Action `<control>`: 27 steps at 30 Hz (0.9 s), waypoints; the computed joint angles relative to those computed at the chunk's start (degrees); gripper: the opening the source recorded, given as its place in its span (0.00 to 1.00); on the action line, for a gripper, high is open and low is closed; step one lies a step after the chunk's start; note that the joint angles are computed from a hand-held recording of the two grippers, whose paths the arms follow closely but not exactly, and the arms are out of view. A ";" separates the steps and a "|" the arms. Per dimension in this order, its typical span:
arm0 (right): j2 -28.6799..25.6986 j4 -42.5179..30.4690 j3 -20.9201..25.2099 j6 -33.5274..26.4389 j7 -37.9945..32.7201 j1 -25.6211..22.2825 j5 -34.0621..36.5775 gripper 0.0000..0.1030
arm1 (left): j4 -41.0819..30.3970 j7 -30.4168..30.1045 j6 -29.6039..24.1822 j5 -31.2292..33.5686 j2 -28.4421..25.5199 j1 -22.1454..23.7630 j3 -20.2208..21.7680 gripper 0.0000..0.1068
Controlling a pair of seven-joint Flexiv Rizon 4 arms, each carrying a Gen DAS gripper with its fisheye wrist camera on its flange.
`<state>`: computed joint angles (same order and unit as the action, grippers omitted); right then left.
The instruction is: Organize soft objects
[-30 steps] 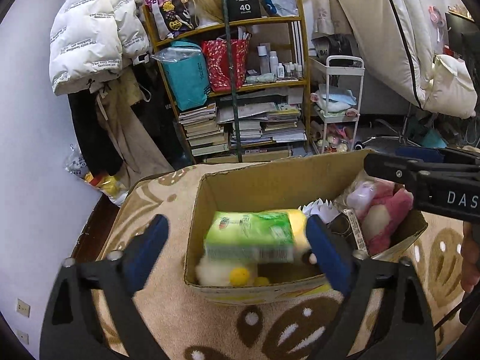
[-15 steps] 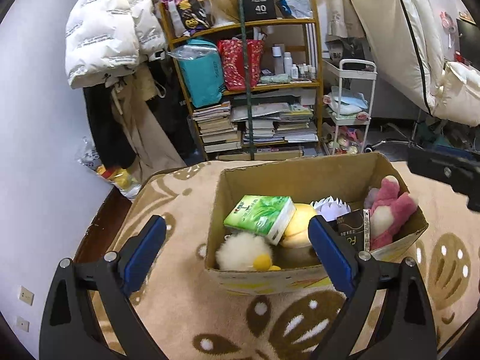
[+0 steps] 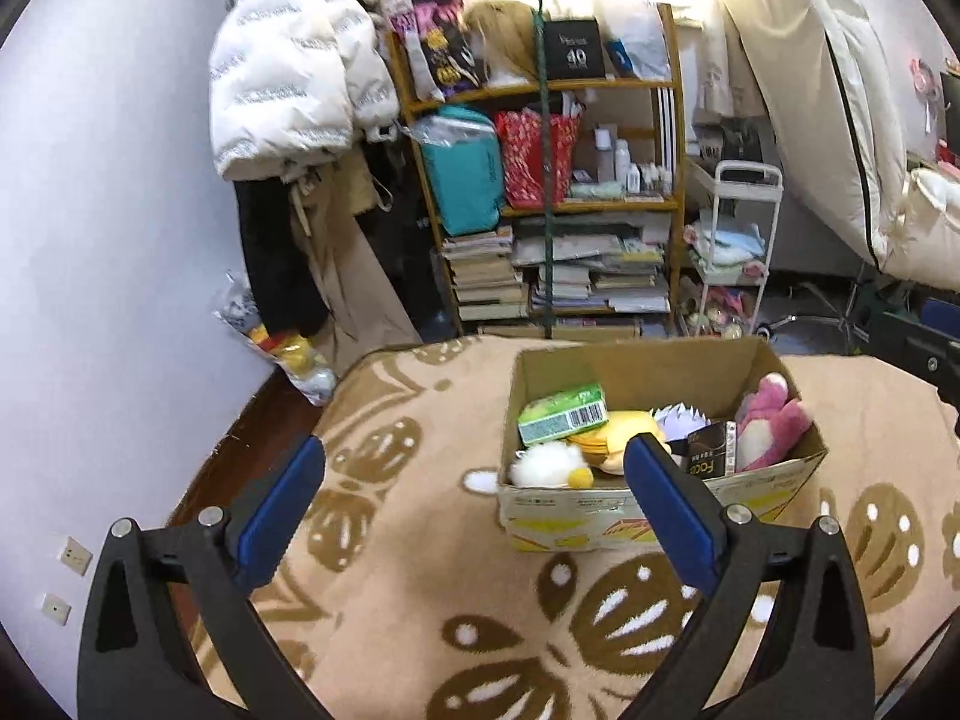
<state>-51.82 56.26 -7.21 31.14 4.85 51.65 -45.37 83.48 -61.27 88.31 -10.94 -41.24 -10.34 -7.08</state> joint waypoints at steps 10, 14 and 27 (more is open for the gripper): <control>4.29 3.60 -0.76 -4.28 3.98 4.27 -5.83 1.00 | 13.02 1.65 10.44 0.72 8.63 10.83 -11.59 0.96; 4.85 3.74 -0.52 -8.01 4.81 6.16 -8.53 1.00 | 17.63 0.41 14.26 2.87 10.76 16.40 -17.18 0.96; 5.70 4.77 -0.53 -16.73 8.55 10.26 -15.39 1.00 | 22.06 -9.99 20.88 15.96 10.36 26.08 -24.20 0.96</control>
